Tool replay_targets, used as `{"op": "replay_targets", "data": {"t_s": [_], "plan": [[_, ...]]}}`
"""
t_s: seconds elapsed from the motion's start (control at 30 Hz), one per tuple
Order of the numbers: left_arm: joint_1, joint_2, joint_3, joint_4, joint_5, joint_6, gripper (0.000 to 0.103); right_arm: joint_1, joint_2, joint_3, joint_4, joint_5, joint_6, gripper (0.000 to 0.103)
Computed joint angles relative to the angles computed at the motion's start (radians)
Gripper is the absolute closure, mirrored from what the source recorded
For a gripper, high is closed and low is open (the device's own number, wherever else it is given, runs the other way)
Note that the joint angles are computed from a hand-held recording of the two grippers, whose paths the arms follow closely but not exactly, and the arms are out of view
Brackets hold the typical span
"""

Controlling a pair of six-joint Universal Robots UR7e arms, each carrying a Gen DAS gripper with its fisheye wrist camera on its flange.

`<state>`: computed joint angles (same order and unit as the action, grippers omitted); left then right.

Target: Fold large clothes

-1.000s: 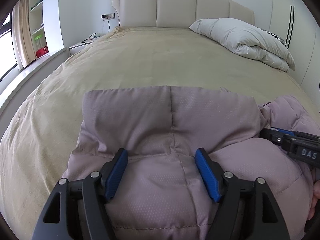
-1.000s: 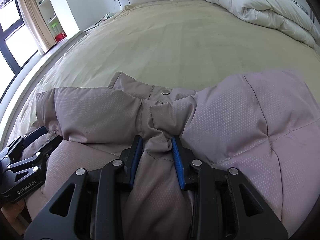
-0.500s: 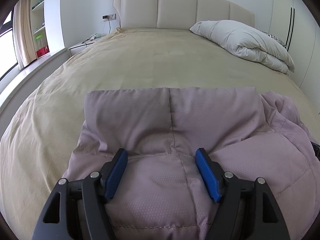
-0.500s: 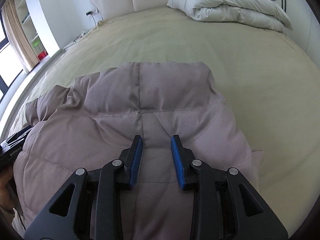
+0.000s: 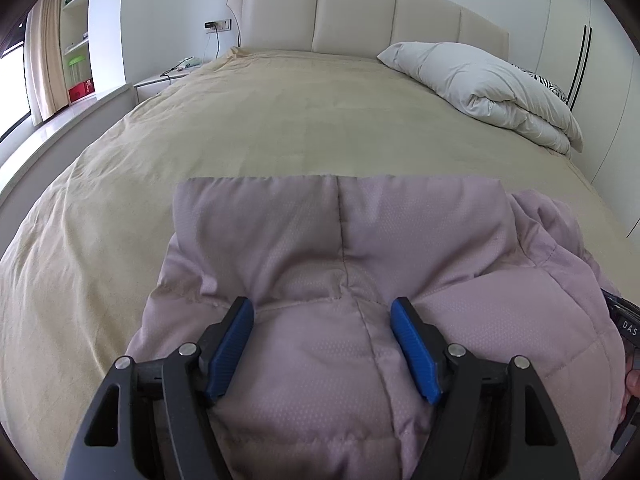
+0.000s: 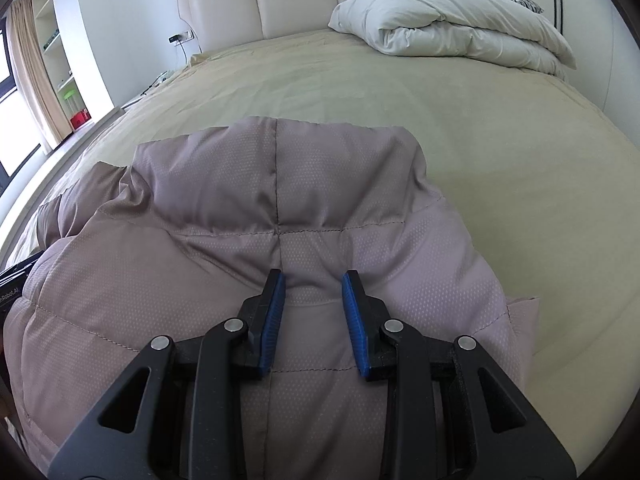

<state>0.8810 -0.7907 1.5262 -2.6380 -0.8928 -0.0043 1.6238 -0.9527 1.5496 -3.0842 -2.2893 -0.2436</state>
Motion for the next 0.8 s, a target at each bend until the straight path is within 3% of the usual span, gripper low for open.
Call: {"op": "replay_targets", "data": {"t_s": [0.07, 0.13, 0.23, 0.3, 0.37, 0.4, 0.5, 0.53, 0.67, 0.8], "plan": [[-0.030, -0.054, 0.072, -0.038, 0.024, 0.011, 0.029, 0.038, -0.009, -0.018, 0.093, -0.060, 0.067, 0.073], [-0.059, -0.113, 0.153, -0.092, 0.019, 0.010, 0.029, 0.075, -0.046, 0.022, 0.077, -0.033, 0.099, 0.073], [-0.088, -0.166, 0.243, -0.144, 0.006, 0.018, 0.026, 0.147, -0.058, 0.082, -0.025, 0.018, 0.026, 0.073], [-0.088, -0.160, 0.270, -0.165, 0.029, 0.046, 0.024, 0.183, -0.038, 0.092, -0.009, 0.029, 0.002, 0.073], [-0.073, -0.156, 0.274, -0.177, 0.019, 0.050, 0.020, 0.202, 0.013, 0.083, 0.020, -0.014, -0.035, 0.073], [-0.068, -0.155, 0.268, -0.173, 0.012, 0.048, 0.020, 0.212, 0.053, 0.076, -0.025, -0.074, -0.082, 0.073], [-0.066, -0.137, 0.274, -0.203, 0.025, 0.078, 0.017, 0.214, 0.143, 0.083, -0.245, -0.144, -0.264, 0.073], [-0.064, -0.130, 0.274, -0.214, 0.029, 0.084, 0.017, 0.212, 0.159, 0.083, -0.283, -0.150, -0.285, 0.073], [-0.056, -0.118, 0.256, -0.191, 0.028, 0.074, 0.017, 0.192, 0.151, 0.096, -0.258, -0.125, -0.249, 0.074], [-0.071, -0.154, 0.238, -0.072, 0.024, -0.007, 0.019, 0.188, 0.140, 0.103, -0.239, -0.120, -0.242, 0.074]]}}
